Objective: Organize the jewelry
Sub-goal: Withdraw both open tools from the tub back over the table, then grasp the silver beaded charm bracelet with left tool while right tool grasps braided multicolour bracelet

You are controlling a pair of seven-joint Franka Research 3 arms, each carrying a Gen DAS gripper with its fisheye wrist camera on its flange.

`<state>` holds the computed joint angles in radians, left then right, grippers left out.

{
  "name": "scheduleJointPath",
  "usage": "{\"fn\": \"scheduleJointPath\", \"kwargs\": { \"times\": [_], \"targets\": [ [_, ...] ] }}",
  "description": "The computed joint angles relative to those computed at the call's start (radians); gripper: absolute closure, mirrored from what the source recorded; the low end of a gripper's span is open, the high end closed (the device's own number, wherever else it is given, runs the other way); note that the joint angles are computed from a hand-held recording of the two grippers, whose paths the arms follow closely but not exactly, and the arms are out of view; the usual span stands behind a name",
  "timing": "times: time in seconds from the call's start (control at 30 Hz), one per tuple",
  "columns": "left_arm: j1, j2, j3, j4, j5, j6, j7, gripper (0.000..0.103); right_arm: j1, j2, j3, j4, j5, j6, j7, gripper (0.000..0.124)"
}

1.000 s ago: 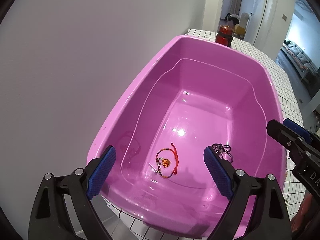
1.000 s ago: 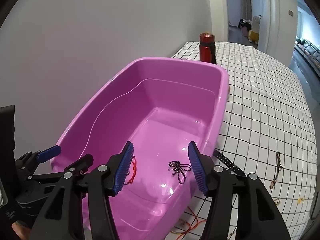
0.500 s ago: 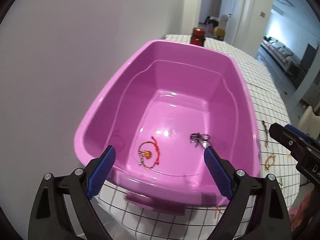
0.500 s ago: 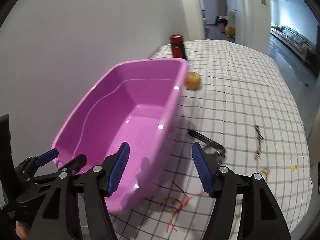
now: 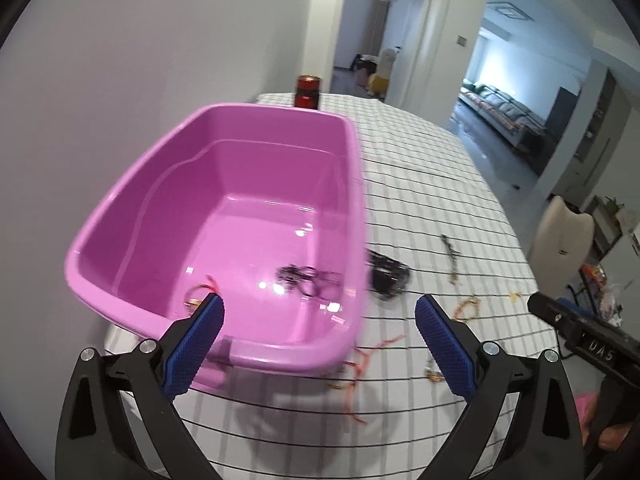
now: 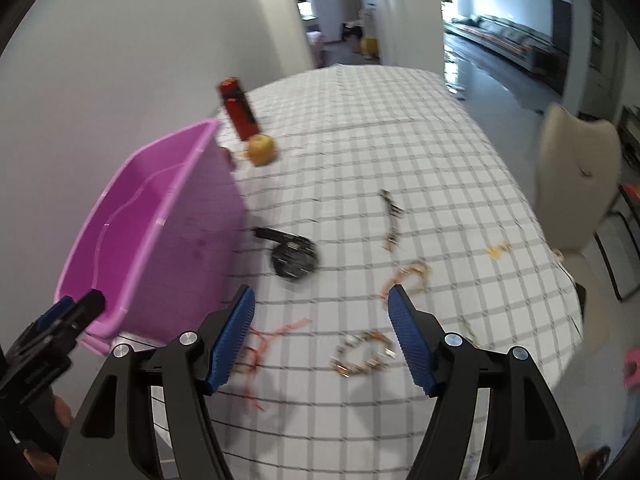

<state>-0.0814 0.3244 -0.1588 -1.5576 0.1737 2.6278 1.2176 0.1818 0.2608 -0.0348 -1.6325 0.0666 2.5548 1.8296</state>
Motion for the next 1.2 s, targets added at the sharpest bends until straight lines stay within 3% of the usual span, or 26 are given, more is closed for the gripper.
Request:
{"fn": "scheduleJointPath", "kwargs": {
  "times": [0.17, 0.37, 0.5, 0.67, 0.83, 1.2],
  "targets": [
    [-0.059, 0.004, -0.006, -0.005, 0.041, -0.012, -0.068, 0.008, -0.045, -0.097, -0.015, -0.153, 0.022, 0.040, -0.036, 0.058],
    [-0.160, -0.003, 0.015, -0.036, 0.172, -0.063, -0.270, 0.008, -0.121, -0.174, -0.019, -0.289, 0.132, 0.069, -0.216, 0.058],
    [-0.208, 0.000, 0.014, -0.053, 0.241, -0.122, -0.393, 0.008, -0.163, -0.197, -0.022, -0.354, 0.262, 0.092, -0.407, 0.058],
    [-0.266, 0.014, 0.017, -0.053, 0.353, -0.203, -0.558, 0.008, -0.200, -0.172, -0.022, -0.362, 0.427, 0.049, -0.627, 0.058],
    [-0.277, 0.071, 0.012, 0.001, 0.380, -0.250, -0.598, 0.008, -0.212, -0.143, -0.010, -0.383, 0.538, 0.116, -0.772, 0.058],
    [-0.281, 0.243, 0.038, 0.134, 0.393, -0.197, -0.539, 0.008, -0.199, -0.036, 0.000, -0.354, 0.480, 0.191, -0.682, 0.058]
  ]
}}
